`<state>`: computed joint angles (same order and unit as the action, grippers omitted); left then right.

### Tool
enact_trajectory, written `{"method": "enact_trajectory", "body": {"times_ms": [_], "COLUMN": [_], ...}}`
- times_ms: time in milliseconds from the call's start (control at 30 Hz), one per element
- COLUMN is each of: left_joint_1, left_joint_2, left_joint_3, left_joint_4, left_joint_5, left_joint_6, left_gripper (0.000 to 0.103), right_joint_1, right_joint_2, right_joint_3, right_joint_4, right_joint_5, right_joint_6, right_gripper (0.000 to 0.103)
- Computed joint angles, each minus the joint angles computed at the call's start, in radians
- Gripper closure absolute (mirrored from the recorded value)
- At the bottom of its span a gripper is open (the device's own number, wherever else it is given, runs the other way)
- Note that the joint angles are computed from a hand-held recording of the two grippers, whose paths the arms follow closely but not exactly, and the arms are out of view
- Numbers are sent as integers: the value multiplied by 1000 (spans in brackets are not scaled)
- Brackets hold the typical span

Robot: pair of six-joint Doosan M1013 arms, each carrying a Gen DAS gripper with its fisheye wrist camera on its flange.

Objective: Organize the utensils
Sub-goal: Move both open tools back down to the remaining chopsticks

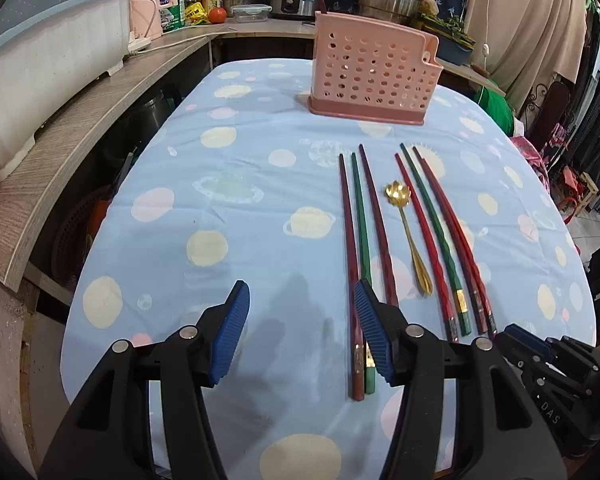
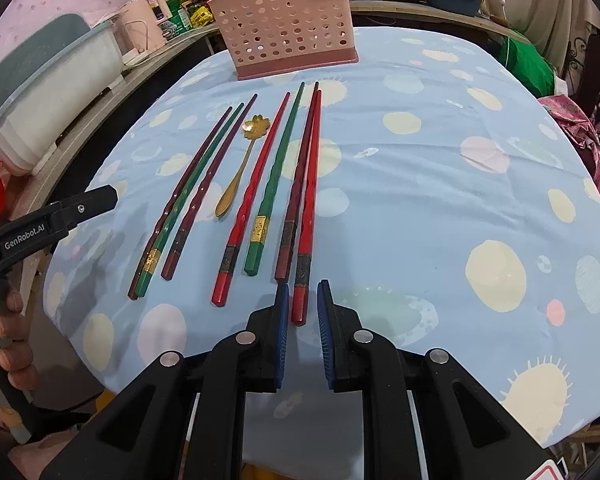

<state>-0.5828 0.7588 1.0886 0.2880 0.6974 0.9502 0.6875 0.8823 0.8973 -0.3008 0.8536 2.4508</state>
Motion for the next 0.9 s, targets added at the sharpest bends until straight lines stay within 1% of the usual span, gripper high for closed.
{"method": "enact_trajectory", "body": {"times_ms": [267,500,567,667,900], "left_joint_1": [-6,-11,-10,-10,-11], "left_joint_2": [-5,-2,0,4,17], "left_joint_3": [24,30,28,24,8], "left_joint_4": [-47,-80,-86,-98,-102], "left_joint_5": [14,27,33,42,74], "left_joint_6": [38,77,81,89,91], "left_gripper": [41,40,40,40,40], "right_joint_1": [1,2,3,1,0], "right_joint_2": [5,7,6,4,4], "right_joint_3": [-4,-4,-1,2,4], "right_joint_4": [-6,-24,-31,-31,-30], "right_joint_5": [2,-1,0,-4,-7], "right_joint_6": [9,17,25,31,31], "right_gripper": [84,84,88,90,90]}}
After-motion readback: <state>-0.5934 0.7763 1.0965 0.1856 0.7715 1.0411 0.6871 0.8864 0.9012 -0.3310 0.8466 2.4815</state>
